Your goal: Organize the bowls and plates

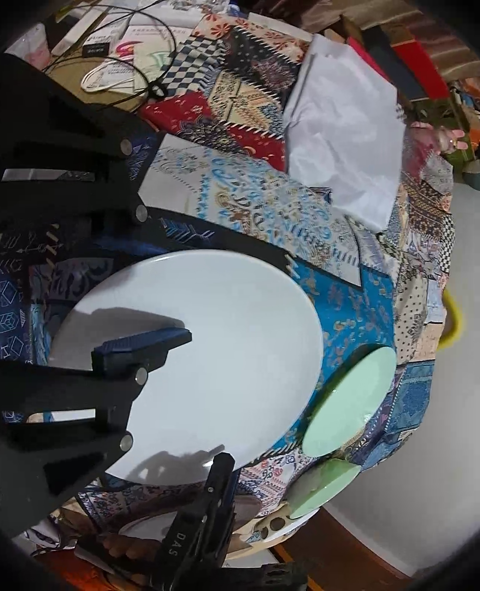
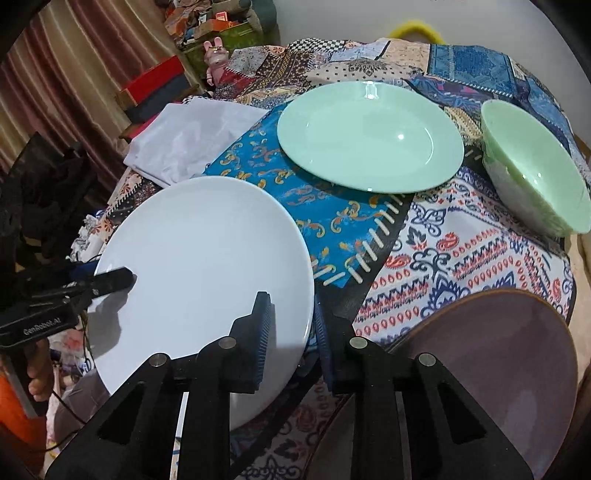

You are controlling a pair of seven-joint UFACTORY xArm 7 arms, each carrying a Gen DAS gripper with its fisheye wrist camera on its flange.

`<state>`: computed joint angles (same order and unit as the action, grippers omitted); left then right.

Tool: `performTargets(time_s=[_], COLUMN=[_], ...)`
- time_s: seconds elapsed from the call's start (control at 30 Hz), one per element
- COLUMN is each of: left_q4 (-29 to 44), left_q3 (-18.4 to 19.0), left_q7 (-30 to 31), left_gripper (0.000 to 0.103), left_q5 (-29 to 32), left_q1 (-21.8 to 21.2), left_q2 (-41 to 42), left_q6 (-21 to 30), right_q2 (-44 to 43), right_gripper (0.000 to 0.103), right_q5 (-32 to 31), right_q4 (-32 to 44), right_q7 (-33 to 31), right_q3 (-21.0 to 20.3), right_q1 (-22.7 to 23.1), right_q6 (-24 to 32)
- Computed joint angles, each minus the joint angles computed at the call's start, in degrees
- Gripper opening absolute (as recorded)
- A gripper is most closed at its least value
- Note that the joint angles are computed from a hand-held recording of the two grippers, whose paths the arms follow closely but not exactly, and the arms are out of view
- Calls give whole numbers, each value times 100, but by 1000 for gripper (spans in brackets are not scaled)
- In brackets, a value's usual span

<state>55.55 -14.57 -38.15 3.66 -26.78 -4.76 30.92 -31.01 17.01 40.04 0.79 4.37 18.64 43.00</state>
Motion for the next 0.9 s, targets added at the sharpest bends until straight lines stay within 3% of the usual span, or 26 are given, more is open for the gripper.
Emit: performTargets(time_s=[0.5,0.9], left_q4=[5,643], left_q3=[-55,-196], left_q7=[-339,-618], left_gripper=[37,37], left_q5=[-13,491], left_q1=[-32,-181], left_q2=[-113,99], left_q6=[17,74], right_q2=[-280,-1059], right_gripper=[22,22], right_q5=[-92,-192], right_q4=[-232,-538], right_q7=[251,447], right_q3=[28,-135], right_q1=[20,-188], right_q6=[-238,-172])
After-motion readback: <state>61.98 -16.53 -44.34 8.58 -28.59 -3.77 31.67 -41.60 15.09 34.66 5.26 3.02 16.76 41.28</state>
